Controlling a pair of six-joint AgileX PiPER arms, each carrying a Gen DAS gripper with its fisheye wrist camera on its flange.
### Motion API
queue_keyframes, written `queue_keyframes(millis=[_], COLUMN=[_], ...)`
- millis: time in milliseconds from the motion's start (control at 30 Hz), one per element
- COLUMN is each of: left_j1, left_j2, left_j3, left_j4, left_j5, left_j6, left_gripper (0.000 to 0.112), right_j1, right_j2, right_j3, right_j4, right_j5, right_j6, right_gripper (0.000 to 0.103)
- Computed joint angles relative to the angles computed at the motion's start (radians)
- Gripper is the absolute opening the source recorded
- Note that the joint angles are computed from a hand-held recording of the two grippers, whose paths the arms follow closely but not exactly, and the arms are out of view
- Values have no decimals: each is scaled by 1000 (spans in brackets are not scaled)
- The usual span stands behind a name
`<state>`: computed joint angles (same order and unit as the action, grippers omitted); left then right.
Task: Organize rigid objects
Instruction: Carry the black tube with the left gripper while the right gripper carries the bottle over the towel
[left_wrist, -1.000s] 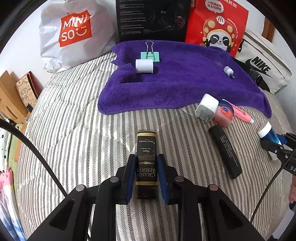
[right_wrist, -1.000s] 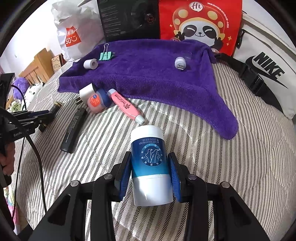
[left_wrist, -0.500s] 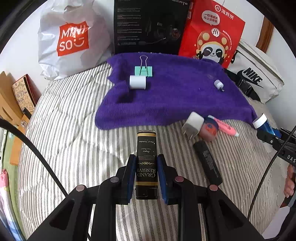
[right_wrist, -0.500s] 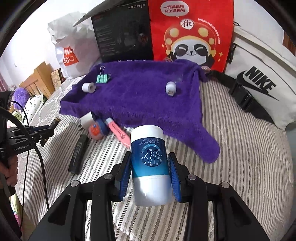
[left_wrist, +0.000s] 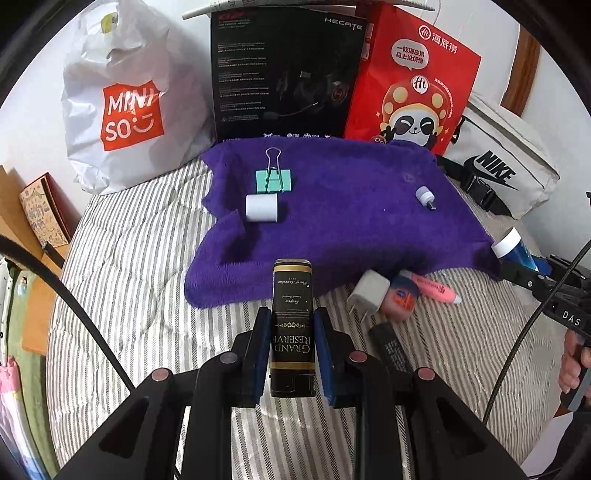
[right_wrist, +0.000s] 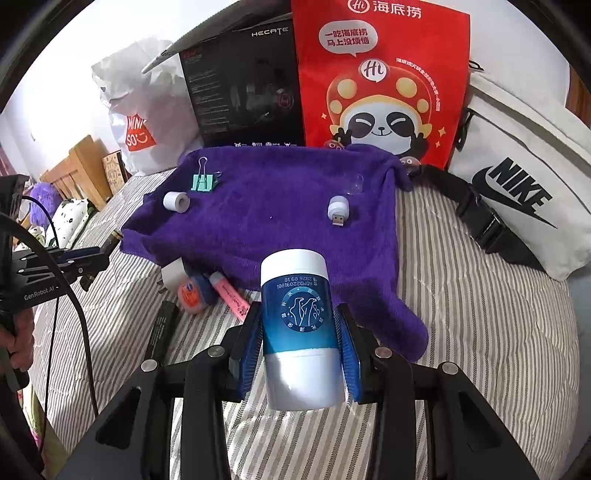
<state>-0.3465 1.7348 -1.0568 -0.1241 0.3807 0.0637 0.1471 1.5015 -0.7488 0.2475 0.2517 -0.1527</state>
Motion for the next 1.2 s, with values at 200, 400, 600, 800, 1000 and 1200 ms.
queue_keyframes(millis=[200,400,600,800,1000,1200], left_j1=[1,7,23,36,34,26], left_j2=[12,50,104,165,236,297], left_j3=[-43,-117,-197,-278,-370,-449], left_j4=[-16,-27,-62,-90,-96,-94], left_j5=[22,51,84,114,149,183], left_j6=[30,54,105,137,148,150], left_gripper=[22,22,22,22,22,22], right_j1=[-7,-13,-31,-48,-62,-62], right_j2=[20,48,94,166,264,330], right_j3=[-25,-71,-136,-214,-296,-351], right_j4=[-25,-71,-98,-126,-117,-97], right_j5=[2,20,35,64,82,103], right_j6=[23,63,91,107,81,48], right_gripper=[39,39,39,39,39,38])
